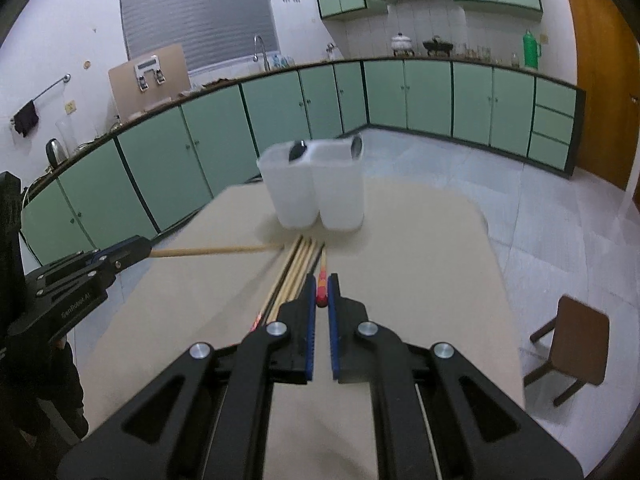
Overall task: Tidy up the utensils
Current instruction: 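Lift both chopsticks, insert them into the white holder and open both tools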
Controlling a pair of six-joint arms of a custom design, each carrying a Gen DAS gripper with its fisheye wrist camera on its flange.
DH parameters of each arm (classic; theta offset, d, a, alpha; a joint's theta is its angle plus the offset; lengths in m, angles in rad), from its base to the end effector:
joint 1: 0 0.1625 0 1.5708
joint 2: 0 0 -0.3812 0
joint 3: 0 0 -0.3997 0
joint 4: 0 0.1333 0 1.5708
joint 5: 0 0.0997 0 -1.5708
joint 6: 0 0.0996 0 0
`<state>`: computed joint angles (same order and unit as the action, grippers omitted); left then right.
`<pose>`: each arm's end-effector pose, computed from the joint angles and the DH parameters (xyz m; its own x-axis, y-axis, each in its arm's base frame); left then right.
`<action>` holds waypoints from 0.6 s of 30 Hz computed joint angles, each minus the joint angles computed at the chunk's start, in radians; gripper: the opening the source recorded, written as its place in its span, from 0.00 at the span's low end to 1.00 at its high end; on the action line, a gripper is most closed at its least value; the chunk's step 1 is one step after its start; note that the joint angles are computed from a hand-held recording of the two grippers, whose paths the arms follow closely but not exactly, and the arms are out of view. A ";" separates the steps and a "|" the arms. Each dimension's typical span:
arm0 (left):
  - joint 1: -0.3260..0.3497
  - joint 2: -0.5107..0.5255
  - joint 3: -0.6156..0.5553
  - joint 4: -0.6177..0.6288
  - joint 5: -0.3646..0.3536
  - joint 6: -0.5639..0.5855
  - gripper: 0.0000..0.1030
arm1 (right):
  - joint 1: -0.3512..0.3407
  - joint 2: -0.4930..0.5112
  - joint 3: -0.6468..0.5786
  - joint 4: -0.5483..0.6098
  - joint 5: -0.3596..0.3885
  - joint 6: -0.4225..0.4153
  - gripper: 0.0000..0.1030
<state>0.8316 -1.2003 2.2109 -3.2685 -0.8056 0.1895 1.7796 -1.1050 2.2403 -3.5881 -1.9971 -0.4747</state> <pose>-0.1692 -0.4859 0.1869 -0.7161 0.2659 -0.6454 0.6677 0.5307 -0.5221 0.1882 -0.4438 0.1600 -0.7909 -0.1743 0.5866 -0.5546 0.6095 -0.5665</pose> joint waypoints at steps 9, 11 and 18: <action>0.020 0.030 -0.140 0.024 -0.082 0.080 0.06 | 0.050 -0.052 -0.124 0.173 0.022 -0.008 0.05; 0.031 0.043 -0.178 0.047 -0.102 0.085 0.06 | 0.053 -0.054 -0.157 0.223 0.022 -0.009 0.05; 0.046 0.066 -0.246 0.088 -0.144 0.102 0.06 | 0.072 -0.048 -0.244 0.297 0.015 -0.033 0.05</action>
